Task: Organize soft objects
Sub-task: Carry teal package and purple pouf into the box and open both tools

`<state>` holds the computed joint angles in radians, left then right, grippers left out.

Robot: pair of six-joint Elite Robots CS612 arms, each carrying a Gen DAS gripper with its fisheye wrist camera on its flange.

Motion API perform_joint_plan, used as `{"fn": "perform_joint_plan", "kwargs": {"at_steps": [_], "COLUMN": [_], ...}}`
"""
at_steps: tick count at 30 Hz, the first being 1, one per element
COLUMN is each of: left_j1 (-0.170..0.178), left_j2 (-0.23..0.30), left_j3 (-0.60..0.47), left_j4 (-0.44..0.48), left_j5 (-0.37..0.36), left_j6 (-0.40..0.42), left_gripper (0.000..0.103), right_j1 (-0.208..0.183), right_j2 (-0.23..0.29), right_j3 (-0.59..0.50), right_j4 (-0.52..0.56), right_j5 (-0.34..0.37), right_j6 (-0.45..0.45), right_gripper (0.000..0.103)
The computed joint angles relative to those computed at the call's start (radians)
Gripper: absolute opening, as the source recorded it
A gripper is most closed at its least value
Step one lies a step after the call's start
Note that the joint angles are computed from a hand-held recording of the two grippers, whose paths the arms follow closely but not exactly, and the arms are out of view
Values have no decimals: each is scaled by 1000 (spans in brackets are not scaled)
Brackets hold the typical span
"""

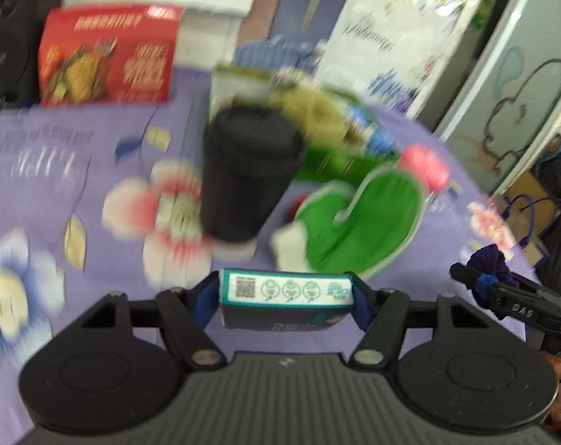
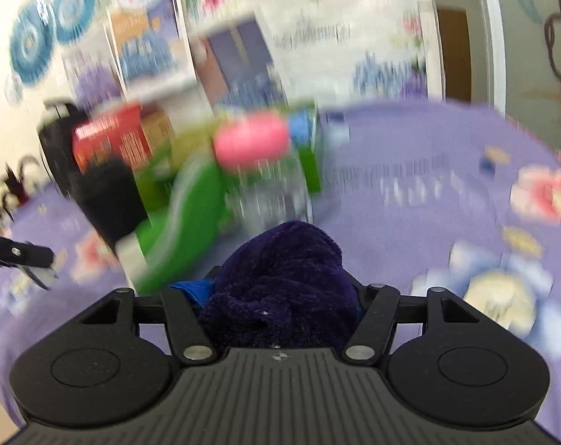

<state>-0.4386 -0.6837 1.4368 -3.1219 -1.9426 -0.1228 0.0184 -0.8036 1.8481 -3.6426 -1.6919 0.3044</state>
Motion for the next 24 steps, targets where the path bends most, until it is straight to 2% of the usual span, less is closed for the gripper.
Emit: {"fn": "perform_joint_plan", "kwargs": {"at_steps": [3, 6, 9, 11, 12, 13, 14, 16, 17, 19, 21, 24], "left_j1": [7, 5, -1, -4, -6, -9, -13, -19, -25, -39, -49, -56], "left_j2": [20, 67, 143, 208, 240, 272, 304, 350, 366, 382, 383, 370], "left_j3": [-91, -228, -408, -547, -612, -677, -738, -819, -851, -887, -876, -838], "left_j4": [9, 45, 116, 187, 224, 259, 298, 329, 363, 420, 408, 364], "left_j5": [-13, 8, 33, 47, 60, 78, 98, 151, 186, 282, 337, 380], "left_j6": [22, 39, 43, 37, 33, 35, 37, 33, 44, 77, 117, 142], "left_gripper": [67, 67, 67, 67, 70, 79, 103, 102, 102, 102, 102, 102], "right_j1": [-14, -36, -53, -61, -66, -71, -76, -83, -85, -87, -85, -81], "right_j2": [-19, -12, 28, 68, 88, 106, 121, 150, 161, 175, 180, 170], "right_j3": [-41, -133, -272, -370, -418, -461, -500, -560, -580, -590, -588, -573], "right_j4": [-30, 3, 119, 214, 271, 329, 393, 482, 499, 453, 401, 382], "right_j5": [5, 38, 64, 85, 106, 124, 145, 177, 176, 184, 166, 161], "right_j6": [-82, -176, -263, -288, -290, -282, -265, -220, -195, -165, -158, -194], "right_gripper": [49, 49, 49, 50, 52, 52, 51, 53, 53, 54, 55, 56]}}
